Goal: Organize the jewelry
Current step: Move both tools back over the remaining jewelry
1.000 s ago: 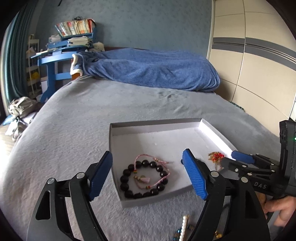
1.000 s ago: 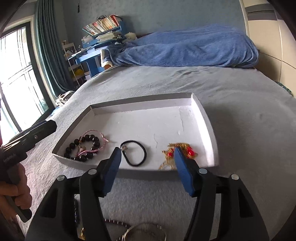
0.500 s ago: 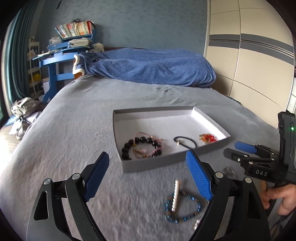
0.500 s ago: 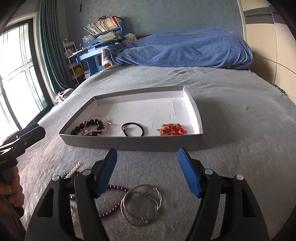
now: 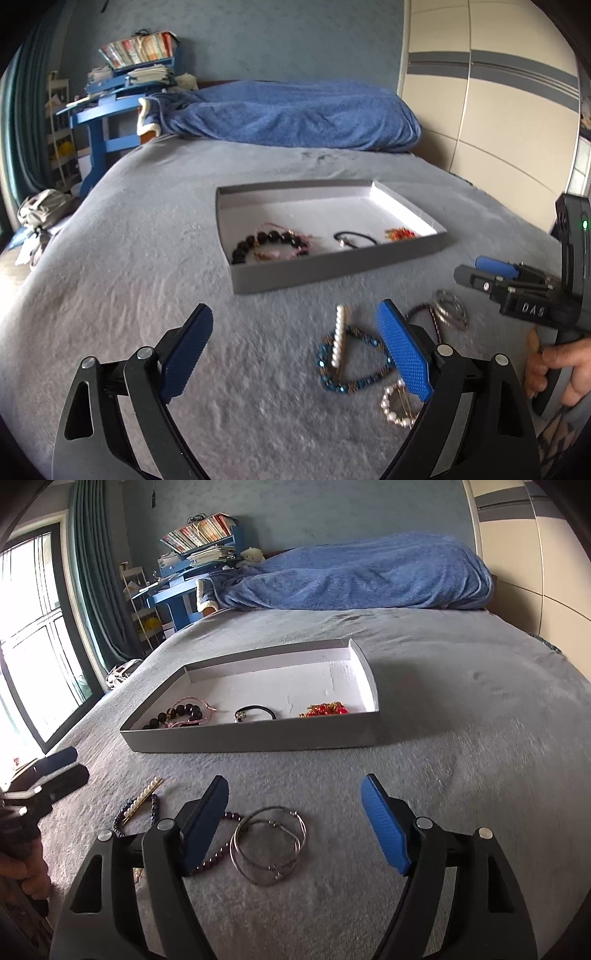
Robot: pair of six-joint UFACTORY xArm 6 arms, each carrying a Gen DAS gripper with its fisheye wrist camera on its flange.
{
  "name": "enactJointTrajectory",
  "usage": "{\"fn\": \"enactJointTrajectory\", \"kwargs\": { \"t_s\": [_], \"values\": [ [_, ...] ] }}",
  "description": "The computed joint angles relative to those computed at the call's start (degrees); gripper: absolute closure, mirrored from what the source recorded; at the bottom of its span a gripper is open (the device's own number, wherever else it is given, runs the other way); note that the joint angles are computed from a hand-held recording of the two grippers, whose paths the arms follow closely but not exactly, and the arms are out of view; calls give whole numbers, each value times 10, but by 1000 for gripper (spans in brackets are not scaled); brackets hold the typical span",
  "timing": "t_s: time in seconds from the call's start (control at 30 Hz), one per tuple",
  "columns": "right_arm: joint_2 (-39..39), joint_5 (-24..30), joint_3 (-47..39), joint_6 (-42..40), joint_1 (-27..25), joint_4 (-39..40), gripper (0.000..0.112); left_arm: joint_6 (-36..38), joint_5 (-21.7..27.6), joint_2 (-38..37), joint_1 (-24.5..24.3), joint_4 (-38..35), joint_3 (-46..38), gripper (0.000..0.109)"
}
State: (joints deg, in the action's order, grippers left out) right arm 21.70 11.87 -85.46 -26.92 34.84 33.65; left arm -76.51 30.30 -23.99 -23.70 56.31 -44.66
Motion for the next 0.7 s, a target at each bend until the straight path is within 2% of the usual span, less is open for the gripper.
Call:
{"fn": "enactJointTrajectory", "kwargs": {
  "t_s": [0.13,0.7],
  "values": [
    [-7,11,8,-2,-2,8,37,12,5,6,-8,-15,0,19],
    [-8,72,14,41,-5,-65,37,61,23,27,-33,-53,-11,19]
  ]
}}
